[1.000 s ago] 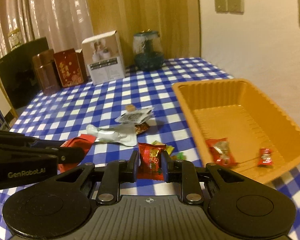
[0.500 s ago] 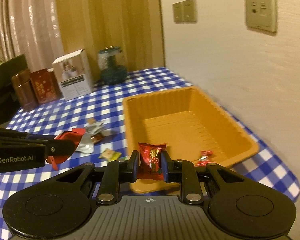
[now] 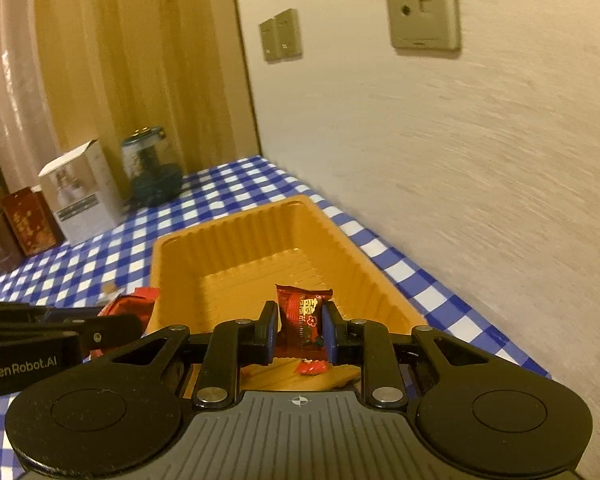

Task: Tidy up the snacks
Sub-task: 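Lower both held packets into the orange tray and open both grippers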

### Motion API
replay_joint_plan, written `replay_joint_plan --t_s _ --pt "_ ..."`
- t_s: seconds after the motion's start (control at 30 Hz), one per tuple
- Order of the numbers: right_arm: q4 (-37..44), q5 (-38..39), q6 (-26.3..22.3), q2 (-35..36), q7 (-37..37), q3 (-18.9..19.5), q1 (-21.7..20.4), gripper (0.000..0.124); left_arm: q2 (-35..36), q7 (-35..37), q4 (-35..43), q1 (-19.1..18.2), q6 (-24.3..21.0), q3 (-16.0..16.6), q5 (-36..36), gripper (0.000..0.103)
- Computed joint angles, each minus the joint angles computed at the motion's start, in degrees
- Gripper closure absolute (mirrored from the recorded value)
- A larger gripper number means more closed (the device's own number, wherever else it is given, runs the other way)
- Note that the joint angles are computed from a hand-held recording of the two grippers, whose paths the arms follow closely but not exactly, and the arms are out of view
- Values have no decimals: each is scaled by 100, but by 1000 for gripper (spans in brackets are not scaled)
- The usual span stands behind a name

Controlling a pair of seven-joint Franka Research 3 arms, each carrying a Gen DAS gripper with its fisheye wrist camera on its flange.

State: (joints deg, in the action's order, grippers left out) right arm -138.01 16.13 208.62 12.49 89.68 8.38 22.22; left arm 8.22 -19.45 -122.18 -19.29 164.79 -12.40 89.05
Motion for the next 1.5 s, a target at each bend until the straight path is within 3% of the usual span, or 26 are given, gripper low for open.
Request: replay_joint_plan --t_s 0.27,0.63,0.7,0.77,1.0,1.5 --pt "210 -634 -130 241 591 147 -425 100 410 -67 337 -37 108 94 133 80" --pt "456 -360 -220 425 421 29 -263 100 765 -120 659 -94 293 173 303 80" --pt "455 -312 -241 421 397 22 -255 100 795 -238 684 -112 281 201 385 76" --pt "457 -277 -253 418 378 20 -248 100 785 -354 662 -98 298 214 440 68" --pt "448 -380 -260 417 443 112 -323 100 468 -877 368 5 30 176 727 68" --pt "480 -800 -319 465 613 226 -427 100 361 -838 240 121 -54 75 693 68"
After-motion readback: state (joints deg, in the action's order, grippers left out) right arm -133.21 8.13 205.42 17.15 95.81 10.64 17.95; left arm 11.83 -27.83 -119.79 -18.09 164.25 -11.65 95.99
